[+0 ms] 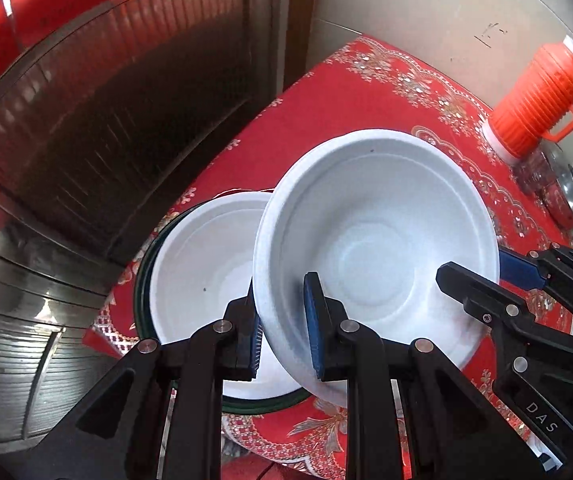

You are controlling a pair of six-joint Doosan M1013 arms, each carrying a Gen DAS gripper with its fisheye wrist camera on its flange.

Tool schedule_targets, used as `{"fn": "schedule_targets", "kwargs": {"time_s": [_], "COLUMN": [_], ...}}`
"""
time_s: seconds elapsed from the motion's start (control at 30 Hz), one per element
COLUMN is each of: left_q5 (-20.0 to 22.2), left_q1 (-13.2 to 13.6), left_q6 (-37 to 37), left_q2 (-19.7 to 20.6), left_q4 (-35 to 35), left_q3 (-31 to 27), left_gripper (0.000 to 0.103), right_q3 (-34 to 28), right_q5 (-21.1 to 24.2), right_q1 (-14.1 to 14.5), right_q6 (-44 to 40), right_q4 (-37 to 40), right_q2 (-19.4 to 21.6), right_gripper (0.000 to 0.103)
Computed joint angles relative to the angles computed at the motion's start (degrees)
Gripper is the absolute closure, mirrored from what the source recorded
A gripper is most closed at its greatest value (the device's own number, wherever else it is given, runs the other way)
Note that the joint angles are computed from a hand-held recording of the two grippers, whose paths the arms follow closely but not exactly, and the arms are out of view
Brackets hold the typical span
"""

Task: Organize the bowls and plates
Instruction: 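Lower the second white plate onto the first white plate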

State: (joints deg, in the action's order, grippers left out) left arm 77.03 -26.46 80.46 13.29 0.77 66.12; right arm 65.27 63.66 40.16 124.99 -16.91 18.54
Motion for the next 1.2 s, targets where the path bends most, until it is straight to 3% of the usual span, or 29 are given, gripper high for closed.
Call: {"fn": "schedule_targets", "kwargs": {"time_s": [0.2, 0.37, 1.2], "left_q5": [0.3, 0.6, 1.1], "left_q1": [2.0, 3.2, 4.3], "left_q6": [-1.8, -2.8, -2.3], "left_q2": [-0.6, -0.9, 0.1], "left_q4": [0.6, 0.4, -0.1], "left_q3": [1.3, 2.4, 4.0], "left_gripper": [0.084, 0.084, 0.081], "right_q3": [-3.4, -5.1, -9.8], "right_q5": [0.9, 1.5, 8.0], "right_q1": [0.4, 0.4, 0.2], "right_q6": [-4.8, -7.2, -10.5], "right_q4": [2.8, 4.8, 6.7], "right_q2": [3.0, 4.6, 8.6], "right_gripper": [0.067, 0.067, 0.067]}}
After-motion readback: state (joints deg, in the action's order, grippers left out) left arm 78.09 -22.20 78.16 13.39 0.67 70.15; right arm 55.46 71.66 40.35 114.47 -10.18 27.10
